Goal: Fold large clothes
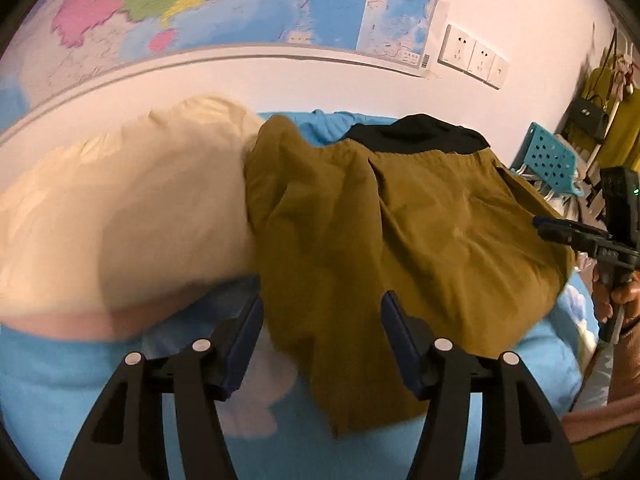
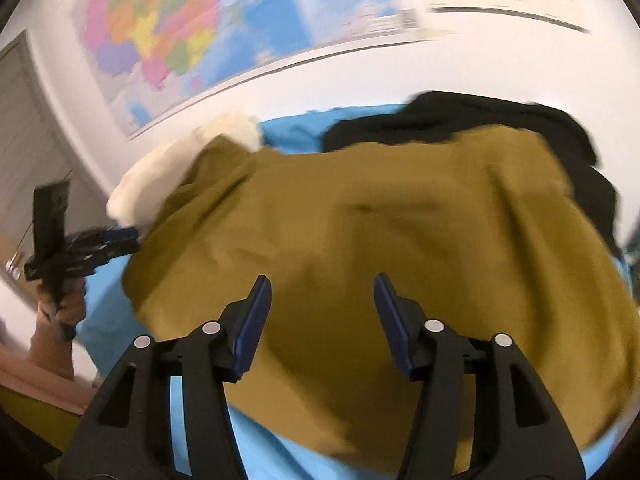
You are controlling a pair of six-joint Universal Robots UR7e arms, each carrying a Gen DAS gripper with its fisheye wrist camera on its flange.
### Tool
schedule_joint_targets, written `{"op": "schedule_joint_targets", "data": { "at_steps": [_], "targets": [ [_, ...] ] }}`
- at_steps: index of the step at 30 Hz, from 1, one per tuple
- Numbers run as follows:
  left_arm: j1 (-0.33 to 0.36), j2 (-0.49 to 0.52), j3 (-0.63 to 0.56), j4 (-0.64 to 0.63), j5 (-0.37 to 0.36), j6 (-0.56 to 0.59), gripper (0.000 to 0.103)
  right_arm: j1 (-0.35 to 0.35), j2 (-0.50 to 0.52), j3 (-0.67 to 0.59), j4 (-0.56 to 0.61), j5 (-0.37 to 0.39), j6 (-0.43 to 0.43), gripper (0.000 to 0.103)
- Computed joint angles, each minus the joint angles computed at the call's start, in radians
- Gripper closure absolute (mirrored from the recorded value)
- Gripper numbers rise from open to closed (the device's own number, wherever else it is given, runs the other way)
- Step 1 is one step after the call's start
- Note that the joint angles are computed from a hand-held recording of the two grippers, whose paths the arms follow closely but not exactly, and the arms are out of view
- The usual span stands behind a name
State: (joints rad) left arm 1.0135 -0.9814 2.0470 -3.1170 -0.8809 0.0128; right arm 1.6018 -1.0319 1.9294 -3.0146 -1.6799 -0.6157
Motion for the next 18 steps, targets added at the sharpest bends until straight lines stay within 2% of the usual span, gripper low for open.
{"op": "schedule_joint_targets", "data": {
  "at_steps": [3,5,6,8,11,13,15,18],
  "targets": [
    [-0.002,-0.014,0.045,-0.015,0.005,-0.017,0.044,-0.026,-0.024,0.032,-0.056,-0.034,0.012,0.05],
    [0.011,-0.003,0.039,0.016,-0.013,-0.046,0.044,-0.045,-0.004,0.02,-0.074,-0.077,0.028,0.059],
    [0.019,0.009,0.03,0.034,-0.01,-0.061,0.044,-0.055,0.009,0.01,-0.065,-0.087,0.04,0.068],
    [0.036,0.019,0.021,0.049,-0.029,-0.091,0.043,-0.072,0.02,0.003,-0.056,-0.073,0.068,0.069],
    [0.039,0.011,0.025,0.055,-0.027,-0.126,0.036,-0.074,-0.003,0.026,-0.064,-0.044,0.076,0.057],
    [0.043,-0.006,0.036,0.066,-0.045,-0.143,0.036,-0.087,-0.045,0.054,-0.047,0.017,0.102,0.045],
    [0.042,-0.027,0.058,0.074,-0.057,-0.154,0.037,-0.109,-0.101,0.095,-0.033,0.08,0.125,0.041],
    [0.049,-0.063,0.1,0.08,-0.116,-0.18,0.037,-0.164,-0.196,0.168,0.002,0.177,0.16,0.035]
  ]
}}
